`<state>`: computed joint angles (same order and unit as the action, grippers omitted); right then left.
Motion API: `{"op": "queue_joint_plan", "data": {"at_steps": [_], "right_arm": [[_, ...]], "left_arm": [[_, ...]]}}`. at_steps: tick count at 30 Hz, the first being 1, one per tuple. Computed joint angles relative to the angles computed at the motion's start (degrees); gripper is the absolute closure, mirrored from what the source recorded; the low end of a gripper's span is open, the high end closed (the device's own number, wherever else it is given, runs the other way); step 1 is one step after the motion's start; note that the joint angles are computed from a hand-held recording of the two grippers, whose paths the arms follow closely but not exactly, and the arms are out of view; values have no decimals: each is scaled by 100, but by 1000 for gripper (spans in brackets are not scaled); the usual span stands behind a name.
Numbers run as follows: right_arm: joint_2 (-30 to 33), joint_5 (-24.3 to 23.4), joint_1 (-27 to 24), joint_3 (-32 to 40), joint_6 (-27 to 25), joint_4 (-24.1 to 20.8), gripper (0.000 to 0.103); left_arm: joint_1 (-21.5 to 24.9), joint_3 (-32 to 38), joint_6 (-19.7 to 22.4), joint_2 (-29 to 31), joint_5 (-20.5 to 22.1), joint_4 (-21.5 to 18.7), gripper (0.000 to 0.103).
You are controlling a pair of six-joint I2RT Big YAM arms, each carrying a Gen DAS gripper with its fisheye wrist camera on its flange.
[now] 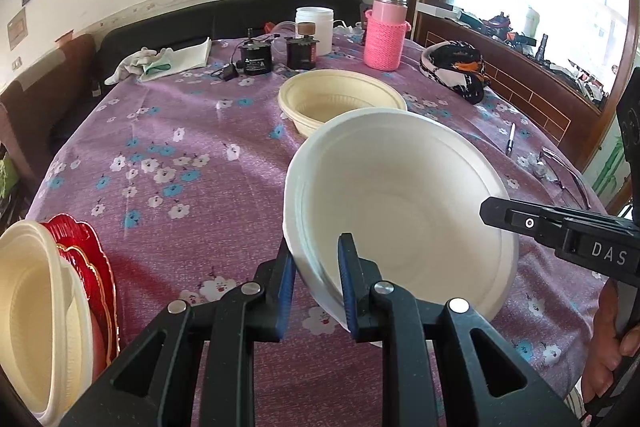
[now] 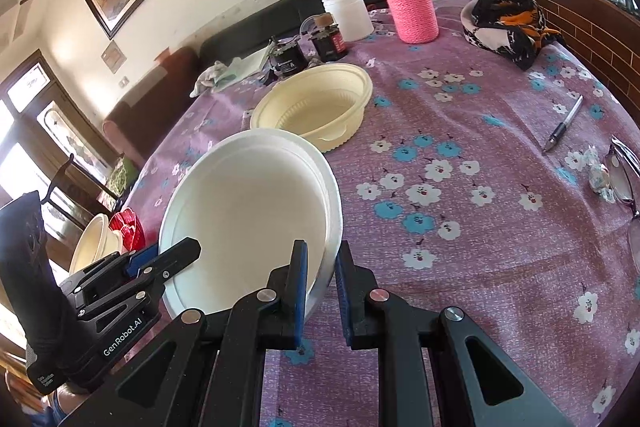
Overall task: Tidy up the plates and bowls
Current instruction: 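Carry the white bowl over the stacked beige bowl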
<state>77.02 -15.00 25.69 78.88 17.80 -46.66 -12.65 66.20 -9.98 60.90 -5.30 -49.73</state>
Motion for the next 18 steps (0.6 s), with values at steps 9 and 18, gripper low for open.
{"op": "queue_joint_plan", "data": {"at_steps": [9, 18], "right_arm": [[75, 89, 125, 135, -52, -58, 87], [121, 141, 361, 452, -228, -77, 87]], "left_arm": [[115, -30, -12, -110, 21, 3, 84], [422, 56, -2, -370, 87, -64, 78]]}}
